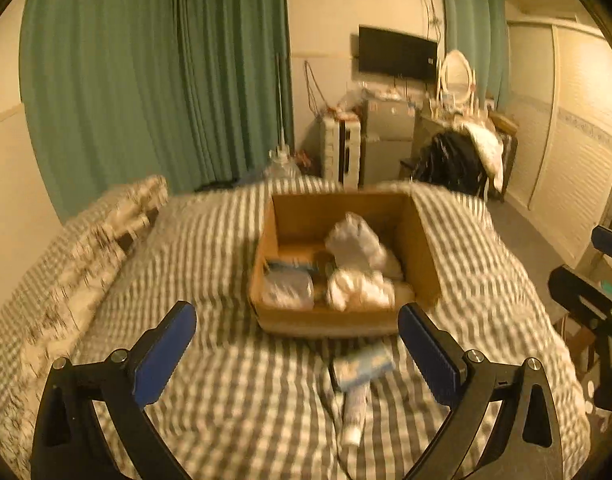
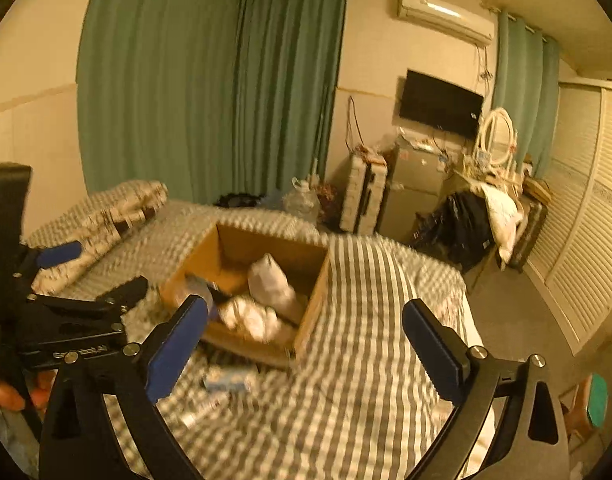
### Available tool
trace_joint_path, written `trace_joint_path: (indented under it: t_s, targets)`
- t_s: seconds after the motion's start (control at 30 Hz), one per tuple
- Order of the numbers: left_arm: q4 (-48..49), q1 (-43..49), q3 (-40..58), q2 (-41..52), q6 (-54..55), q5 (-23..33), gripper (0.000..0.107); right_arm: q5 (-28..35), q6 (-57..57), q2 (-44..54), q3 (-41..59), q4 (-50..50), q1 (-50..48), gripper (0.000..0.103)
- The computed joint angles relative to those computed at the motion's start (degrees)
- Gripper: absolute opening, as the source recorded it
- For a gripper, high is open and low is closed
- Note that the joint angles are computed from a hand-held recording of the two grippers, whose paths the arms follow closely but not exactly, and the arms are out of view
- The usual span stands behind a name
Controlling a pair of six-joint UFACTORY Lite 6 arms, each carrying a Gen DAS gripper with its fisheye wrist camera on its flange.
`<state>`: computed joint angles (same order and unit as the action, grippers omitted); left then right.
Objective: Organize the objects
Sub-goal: 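Grasp the white BOP tube with the left gripper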
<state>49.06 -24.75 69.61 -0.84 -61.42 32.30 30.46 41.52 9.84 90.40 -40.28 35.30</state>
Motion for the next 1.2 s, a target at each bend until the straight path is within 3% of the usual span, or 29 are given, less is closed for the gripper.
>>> trace_joint_path:
  t_s: [0.27, 0.37, 0.43, 0.5, 0.77, 0.8, 0.83, 0.9, 1.17, 1.2]
  targets:
    - [2.4, -1.1, -6.2, 8.3, -6.5, -4.9, 0.102, -7.2, 6.2, 2.8, -11.4, -0.5, -3.7, 0.098]
    - [1.8, -1.1, -5.9, 12.7, -6.4, -6.5, 0.092, -9.3, 6.6, 4.2, -13.2, 0.4, -5.3, 0.098]
    - [-1.9, -0.8, -4.8, 16.3, -2.7, -7.9, 0.072, -10.4, 5.5, 5.4, -13.2, 2.7, -6.1, 0.098]
    - [-6.9, -0.5, -3.6, 19.2, 2.5, -9.7, 0.064, -11.7, 4.6, 6.2, -13.6, 4.2, -6.7, 0.098]
    - [-19.9, -0.8, 1.2, 27.8, 17.2, -11.4, 0.061, -12.1, 2.9, 8.3, -13.1, 7.2, -7.3, 0.098]
    - [-20.2, -0.7, 0.8, 27.7, 17.3, -11.6, 0.055, -12.1, 3.0, 8.2, -13.2, 7.4, -7.3, 0.098]
    - [-20.1, -0.8, 0.2, 27.2, 17.2, -11.9, 0.038, -11.9, 3.0, 8.2, -13.3, 7.6, -7.3, 0.098]
    - [-17.8, -1.3, -1.6, 25.4, 14.8, -11.4, 0.025, -11.7, 3.7, 8.0, -13.5, 6.9, -7.1, 0.098]
    - [-20.0, -1.2, -15.9, 7.7, 15.3, -12.1, 0.016, -10.4, 5.4, 4.9, -16.1, 5.6, -6.1, 0.098]
    - [-21.9, -1.1, -17.8, 5.2, 17.0, -12.1, 0.003, -10.2, 5.8, 4.6, -16.3, 5.3, -5.8, 0.098]
